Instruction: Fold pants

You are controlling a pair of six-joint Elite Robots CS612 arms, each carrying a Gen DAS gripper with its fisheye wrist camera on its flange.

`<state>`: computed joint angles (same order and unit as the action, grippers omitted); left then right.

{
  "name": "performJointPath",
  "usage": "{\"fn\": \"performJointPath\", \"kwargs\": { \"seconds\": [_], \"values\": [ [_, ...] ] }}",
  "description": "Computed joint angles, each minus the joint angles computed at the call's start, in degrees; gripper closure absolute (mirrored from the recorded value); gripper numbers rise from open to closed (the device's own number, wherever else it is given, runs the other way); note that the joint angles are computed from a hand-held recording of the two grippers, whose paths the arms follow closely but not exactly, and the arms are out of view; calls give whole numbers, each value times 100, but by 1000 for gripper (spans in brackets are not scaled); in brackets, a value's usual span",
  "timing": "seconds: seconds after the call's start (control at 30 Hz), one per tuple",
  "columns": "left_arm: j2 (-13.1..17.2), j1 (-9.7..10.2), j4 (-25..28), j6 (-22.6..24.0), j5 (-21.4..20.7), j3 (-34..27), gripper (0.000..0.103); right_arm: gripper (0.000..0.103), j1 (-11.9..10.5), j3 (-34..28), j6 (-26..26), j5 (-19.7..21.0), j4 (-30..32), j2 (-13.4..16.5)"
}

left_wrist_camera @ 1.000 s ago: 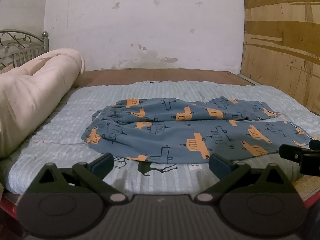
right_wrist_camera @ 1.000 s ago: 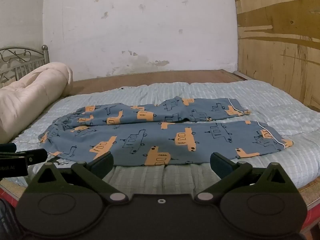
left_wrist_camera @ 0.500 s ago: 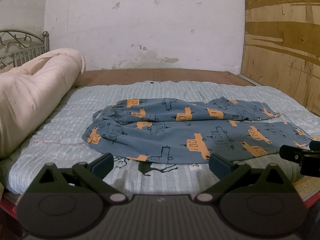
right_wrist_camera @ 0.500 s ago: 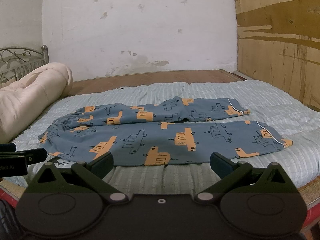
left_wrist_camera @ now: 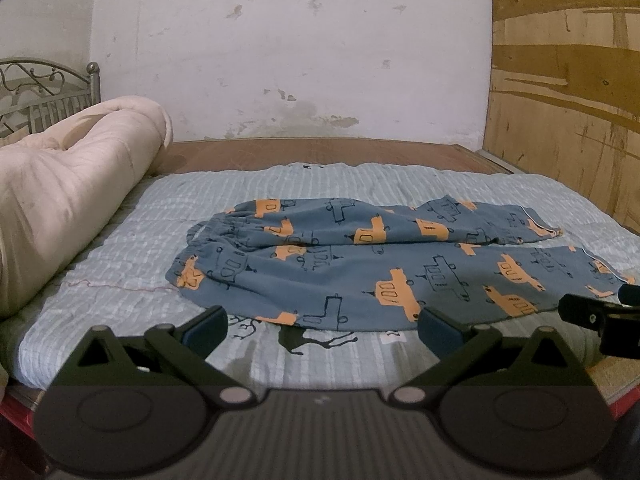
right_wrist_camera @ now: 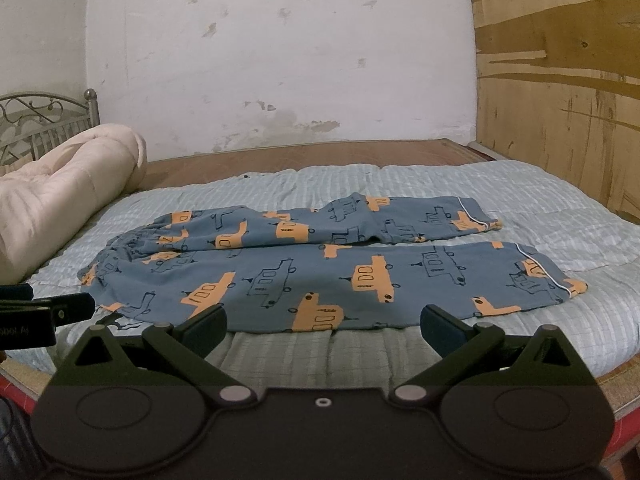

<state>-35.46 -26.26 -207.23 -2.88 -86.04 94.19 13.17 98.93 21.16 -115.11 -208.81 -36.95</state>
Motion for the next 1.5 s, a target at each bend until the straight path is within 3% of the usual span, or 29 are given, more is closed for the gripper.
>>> {"fn": "performJointPath", "kwargs": {
  "seconds": [1.3, 1.5],
  "values": [
    [28, 20, 205, -59, -149, -100, 0, 1, -32, -32, 86, 80, 145, -3],
    [40, 33, 398, -63, -145, -159, 0, 1, -13, -122, 42, -121, 334, 52]
  ]
}}
